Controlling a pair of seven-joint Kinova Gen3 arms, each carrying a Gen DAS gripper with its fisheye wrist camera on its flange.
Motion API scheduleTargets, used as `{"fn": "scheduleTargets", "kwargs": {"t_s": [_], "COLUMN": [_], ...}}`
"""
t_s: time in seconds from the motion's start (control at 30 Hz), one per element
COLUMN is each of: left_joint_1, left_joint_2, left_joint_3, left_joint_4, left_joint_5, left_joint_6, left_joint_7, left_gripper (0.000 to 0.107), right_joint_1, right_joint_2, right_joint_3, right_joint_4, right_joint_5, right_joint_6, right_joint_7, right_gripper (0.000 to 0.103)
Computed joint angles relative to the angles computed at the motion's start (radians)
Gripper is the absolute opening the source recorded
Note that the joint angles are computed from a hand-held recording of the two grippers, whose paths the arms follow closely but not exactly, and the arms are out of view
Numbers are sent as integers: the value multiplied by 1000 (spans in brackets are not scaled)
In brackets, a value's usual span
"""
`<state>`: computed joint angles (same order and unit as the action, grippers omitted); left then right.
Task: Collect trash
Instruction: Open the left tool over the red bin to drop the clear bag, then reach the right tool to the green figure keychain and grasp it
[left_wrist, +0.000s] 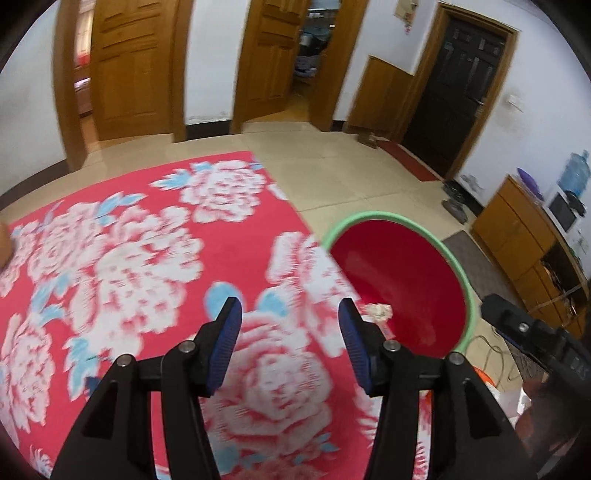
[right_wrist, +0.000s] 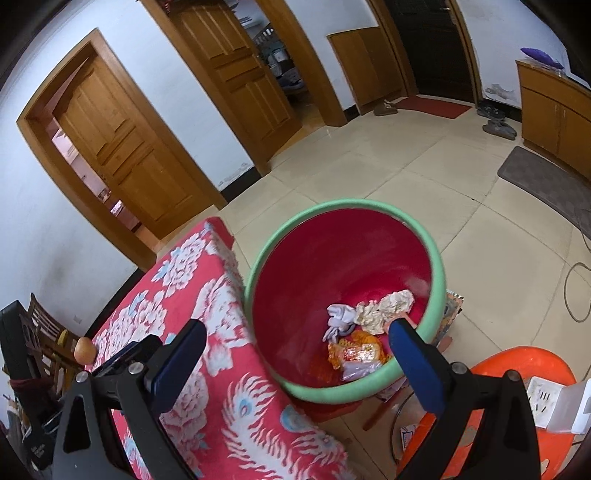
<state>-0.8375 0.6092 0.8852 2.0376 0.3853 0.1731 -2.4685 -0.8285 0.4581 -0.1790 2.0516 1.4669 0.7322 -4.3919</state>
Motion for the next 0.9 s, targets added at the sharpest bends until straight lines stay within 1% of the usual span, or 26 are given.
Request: {"fn": "scheduleTargets", "kwargs": {"t_s": [0.13, 0.23, 0.3, 0.37, 0.4, 0.47, 0.53, 0.63, 0.9], "left_joint_1": [-56, -103, -135, -168, -176, -187, -200, -226, -191], "left_joint_2": [-5, -14, -19, -31, -37, -42, -41, -36, -28], "left_joint_3": [2, 11, 22, 34, 33, 20, 4, -9, -118], "left_joint_4": [-1, 5, 13, 33, 41, 40, 29, 20, -7], "left_joint_5": [12, 29, 39, 41, 35, 12, -8, -19, -32], "left_joint_6": [19, 22, 12, -23, -39, -45, -31, -24, 0], "left_joint_7": [-14, -34, -49, -55, -49, -27, -9, 0, 11], "left_gripper": [54, 54, 54, 55, 57, 58, 58, 58, 58], "right_joint_1": [-20, -28, -38, -51, -57, -67, -77, -94, -133], "right_joint_2": [12, 18, 24, 30, 33, 40, 45, 51, 64], "right_joint_3": [-5, 1, 3, 6, 8, 9, 12, 23, 54], "right_joint_4": [-31, -51, -66, -79, -84, -98, -114, -129, -177], "right_joint_5": [-16, -20, -22, -23, -22, -32, -47, -67, -137], "right_joint_6": [12, 0, -5, -8, -10, -11, -15, -21, -23], "right_joint_7": [41, 69, 85, 95, 98, 117, 142, 168, 272], "right_gripper": [101, 101, 101, 101, 101, 101, 101, 101, 101]}}
